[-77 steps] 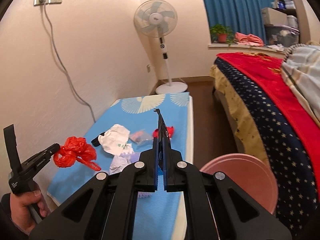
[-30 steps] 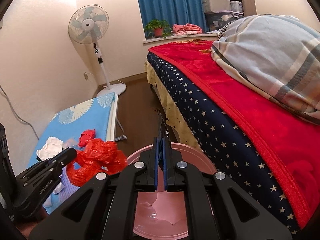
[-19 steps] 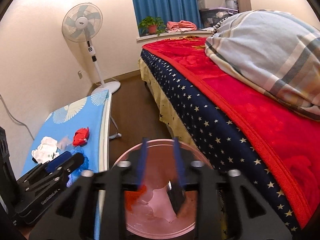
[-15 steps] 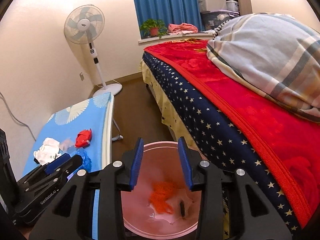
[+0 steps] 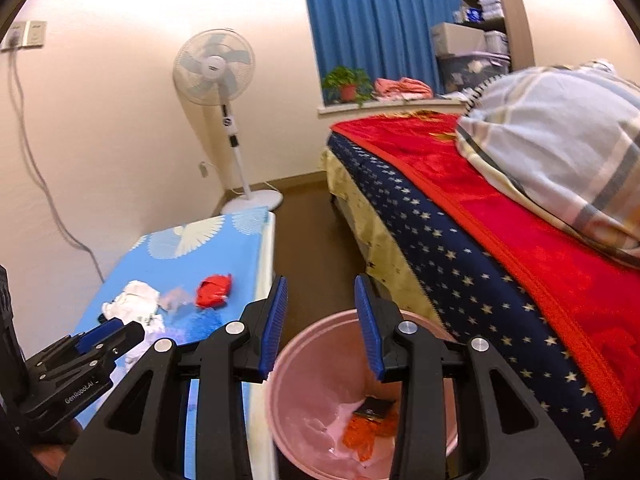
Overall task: Collect trash
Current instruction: 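Move the right tool to the blue bag while the left tool reaches the white paper, then close the right tool on the blue bag while the left tool grips the white paper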
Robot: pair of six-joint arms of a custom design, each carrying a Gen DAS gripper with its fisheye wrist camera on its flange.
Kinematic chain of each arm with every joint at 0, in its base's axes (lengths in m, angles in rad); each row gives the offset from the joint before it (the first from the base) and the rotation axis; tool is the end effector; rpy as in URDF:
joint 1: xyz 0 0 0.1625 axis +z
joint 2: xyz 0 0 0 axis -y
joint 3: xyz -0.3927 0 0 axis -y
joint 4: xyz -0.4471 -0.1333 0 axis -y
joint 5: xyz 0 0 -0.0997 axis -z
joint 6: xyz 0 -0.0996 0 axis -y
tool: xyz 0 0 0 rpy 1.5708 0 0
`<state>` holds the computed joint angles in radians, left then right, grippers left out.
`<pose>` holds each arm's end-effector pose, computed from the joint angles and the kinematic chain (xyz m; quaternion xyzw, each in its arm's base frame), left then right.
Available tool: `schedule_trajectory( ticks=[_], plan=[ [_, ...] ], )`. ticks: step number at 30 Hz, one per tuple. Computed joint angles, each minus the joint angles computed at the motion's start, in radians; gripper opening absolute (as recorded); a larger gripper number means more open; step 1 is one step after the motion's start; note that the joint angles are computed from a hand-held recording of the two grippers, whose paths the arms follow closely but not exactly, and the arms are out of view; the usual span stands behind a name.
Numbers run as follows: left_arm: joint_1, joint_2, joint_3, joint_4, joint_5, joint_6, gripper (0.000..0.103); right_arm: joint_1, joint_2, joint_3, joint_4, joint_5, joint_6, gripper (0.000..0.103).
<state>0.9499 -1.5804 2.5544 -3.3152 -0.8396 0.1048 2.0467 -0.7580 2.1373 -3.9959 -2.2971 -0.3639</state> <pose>-0.0531 -0.4177 0.2016 0.1816 0.8568 -0.4238 0.2308 0.2817 -0.4001 0.0425 0.1682 -0.8118 0.4833 0.2811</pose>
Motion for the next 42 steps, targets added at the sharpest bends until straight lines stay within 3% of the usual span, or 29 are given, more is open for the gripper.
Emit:
schedule_trajectory(
  ticks=[9, 17, 31, 34, 42],
  plan=[
    [0.031, -0.094, 0.042, -0.018, 0.089, 0.003, 0.04, -0.001, 0.045, -0.033, 0.091, 0.067, 0.042, 0.036],
    [0.149, -0.033, -0.003, -0.07, 0.11, -0.006, 0.04, -0.022, 0.125, -0.103, 0.165, 0.136, 0.081, 0.036],
    [0.298, 0.117, -0.101, -0.085, 0.011, -0.006, 0.04, -0.114, 0.265, -0.251, 0.318, 0.268, 0.165, 0.037],
    [0.318, 0.131, -0.113, -0.068, -0.008, -0.009, 0.04, -0.131, 0.285, -0.277, 0.354, 0.294, 0.178, 0.046],
    [0.346, 0.136, -0.123, -0.059, -0.042, 0.006, 0.04, -0.15, 0.327, -0.339, 0.446, 0.288, 0.208, 0.051]
  ],
)
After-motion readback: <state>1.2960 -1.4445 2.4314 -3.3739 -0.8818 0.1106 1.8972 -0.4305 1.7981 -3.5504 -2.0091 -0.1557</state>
